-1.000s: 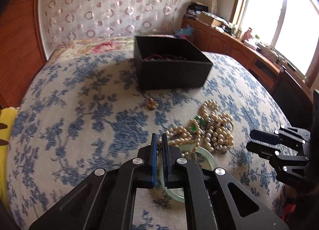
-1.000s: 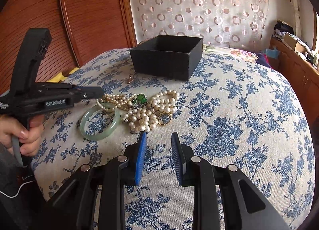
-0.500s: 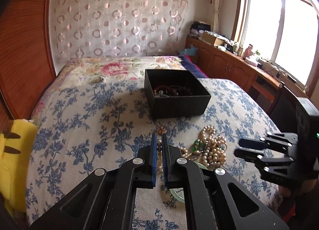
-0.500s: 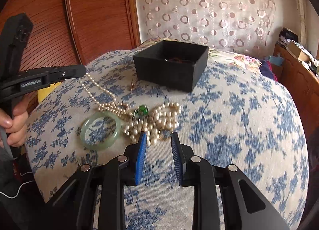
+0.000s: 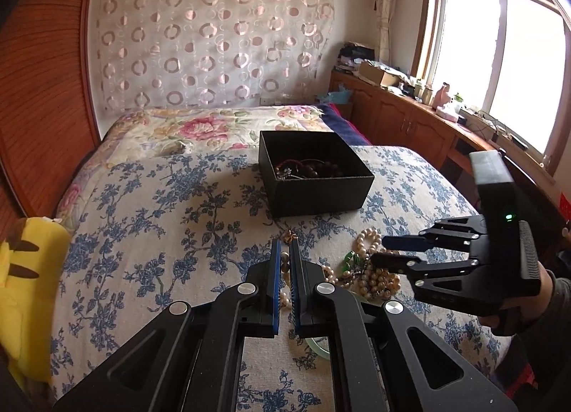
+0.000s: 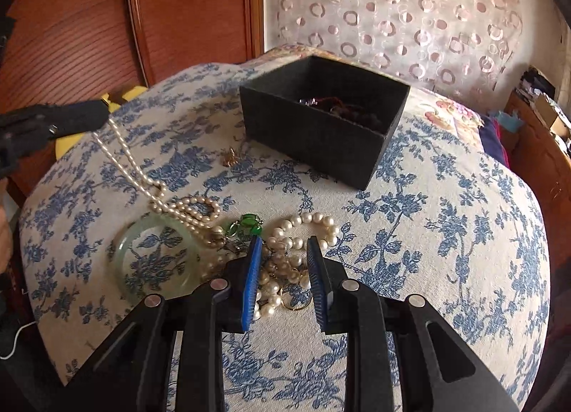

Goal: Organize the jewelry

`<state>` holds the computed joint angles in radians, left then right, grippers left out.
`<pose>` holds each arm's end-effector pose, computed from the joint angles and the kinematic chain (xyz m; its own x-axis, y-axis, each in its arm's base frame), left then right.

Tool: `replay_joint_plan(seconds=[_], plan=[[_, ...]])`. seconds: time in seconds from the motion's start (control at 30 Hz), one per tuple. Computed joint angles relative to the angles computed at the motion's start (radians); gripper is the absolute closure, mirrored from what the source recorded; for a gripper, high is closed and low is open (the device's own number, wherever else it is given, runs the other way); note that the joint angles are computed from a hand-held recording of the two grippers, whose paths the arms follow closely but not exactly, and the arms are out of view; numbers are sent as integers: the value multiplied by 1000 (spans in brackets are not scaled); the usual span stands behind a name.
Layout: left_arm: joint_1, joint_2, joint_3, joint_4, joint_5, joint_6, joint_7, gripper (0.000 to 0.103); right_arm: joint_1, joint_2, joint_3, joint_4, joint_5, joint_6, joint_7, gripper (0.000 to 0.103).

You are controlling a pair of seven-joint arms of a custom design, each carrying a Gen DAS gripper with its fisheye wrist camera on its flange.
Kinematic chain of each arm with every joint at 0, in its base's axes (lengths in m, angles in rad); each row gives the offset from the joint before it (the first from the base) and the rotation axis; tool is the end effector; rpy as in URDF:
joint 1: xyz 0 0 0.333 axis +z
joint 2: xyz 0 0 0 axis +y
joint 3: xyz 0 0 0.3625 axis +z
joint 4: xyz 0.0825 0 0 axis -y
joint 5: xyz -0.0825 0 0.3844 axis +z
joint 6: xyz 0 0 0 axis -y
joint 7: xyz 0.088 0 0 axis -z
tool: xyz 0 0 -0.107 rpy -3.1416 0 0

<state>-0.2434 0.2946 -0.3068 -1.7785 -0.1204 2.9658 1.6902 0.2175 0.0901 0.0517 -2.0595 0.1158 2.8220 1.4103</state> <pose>0.6121 -0.3331 0.5517 -0.5242 -0.8457 0.0999 -0.5641 0.2570 -0.7847 0.5966 0.1576 0.5163 0.3251 -0.9457 -0.0014 -0.7382 -0.2528 -0.6254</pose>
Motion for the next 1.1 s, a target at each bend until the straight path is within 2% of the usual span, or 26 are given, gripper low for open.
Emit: replay_joint_plan(seconds=[0.2,0.23,0.3,0.5,0.73,1.1], plan=[[6,0,-5,1,-8,-2,3,99,2,2,-3,12,-20,-22,3,76],[6,0,-5,0,-8,-2,4,99,1,0,-3,11,-22,-24,1,79],[7,1,-4,2,-8,-4,5,99,-1,-3,-3,12,-27,-35,-3,94],[3,1,0,1,-3,-2,0,99,-5,-11,-10,9,-39,-41,4,94],[9,-1,-5,6,-4,3,12,99,-16,-48,-13,-1,-16,10,-7,94],[-16,24,3,106,26,-9,29,99,-14,-105,-18,24,20,61,-48,94]])
